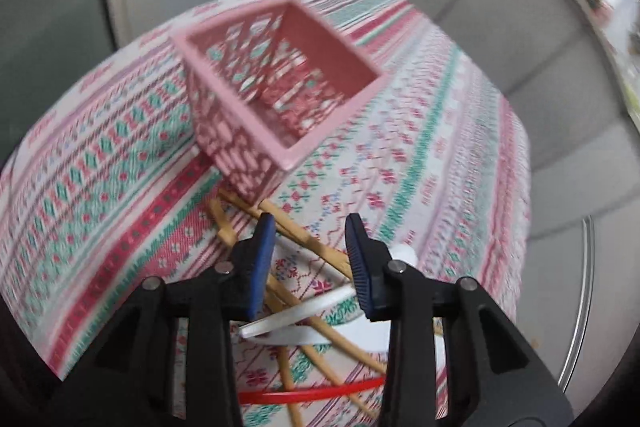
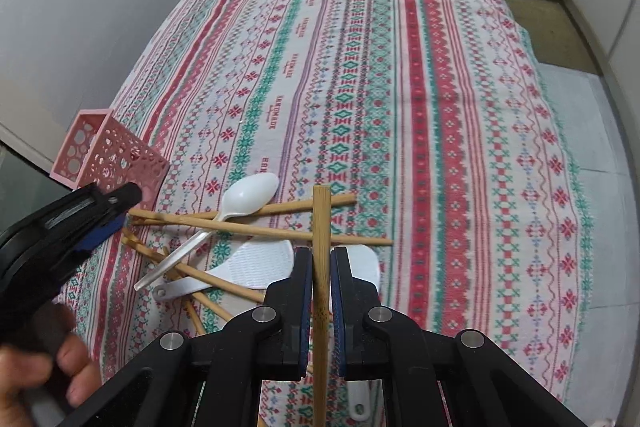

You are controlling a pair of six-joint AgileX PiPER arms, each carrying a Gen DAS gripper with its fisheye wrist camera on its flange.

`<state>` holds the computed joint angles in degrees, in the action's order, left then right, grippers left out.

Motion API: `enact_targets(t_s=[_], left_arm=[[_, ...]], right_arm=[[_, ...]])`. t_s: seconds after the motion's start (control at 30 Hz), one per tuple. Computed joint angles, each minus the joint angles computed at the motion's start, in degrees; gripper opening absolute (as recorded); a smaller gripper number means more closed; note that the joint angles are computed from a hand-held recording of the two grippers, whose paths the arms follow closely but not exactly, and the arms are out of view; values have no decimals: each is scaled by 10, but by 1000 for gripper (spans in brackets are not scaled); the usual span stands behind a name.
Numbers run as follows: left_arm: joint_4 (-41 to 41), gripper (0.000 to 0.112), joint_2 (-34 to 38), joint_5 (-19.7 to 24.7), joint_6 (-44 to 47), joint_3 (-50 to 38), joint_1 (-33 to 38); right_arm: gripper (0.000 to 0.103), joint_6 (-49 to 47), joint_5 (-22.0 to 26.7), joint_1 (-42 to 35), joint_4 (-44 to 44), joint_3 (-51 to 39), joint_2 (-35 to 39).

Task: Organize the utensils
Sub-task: 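Grasp a second chopstick with the left gripper while the right gripper holds its chopstick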

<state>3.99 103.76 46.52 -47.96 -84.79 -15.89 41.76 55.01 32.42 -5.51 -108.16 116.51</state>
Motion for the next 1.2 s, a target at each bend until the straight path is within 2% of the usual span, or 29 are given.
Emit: enact_targets(t_s=[0.17,0.23,0.47,0.53,0.6,0.77,0.9,1.2], left_arm=[[19,33,49,28,-92,-38,-14],[24,25,58,39,-107,-61,-15],[10,14,86,36,-145,-85,2],[10,9,79,24,-145,-75,3],[8,9,66,11,-140,-61,4],[-6,9,16,-31,-103,-7,11],[-56,9,-28,-64,-34,37,30],[-170,9,-119,-80,169,79,54]], right_arm=[[7,-3,-22,-6,8,36,-24],[7,-1,-32,-10,12,53,-34],[7,10,-51,-19,13,84,-56],[7,12,-50,-20,13,84,-57],[7,16,-52,-21,11,87,-60],[7,33,-52,-19,0,87,-66],[7,47,-51,-15,-12,86,-71],[7,85,-49,7,-56,77,-87]])
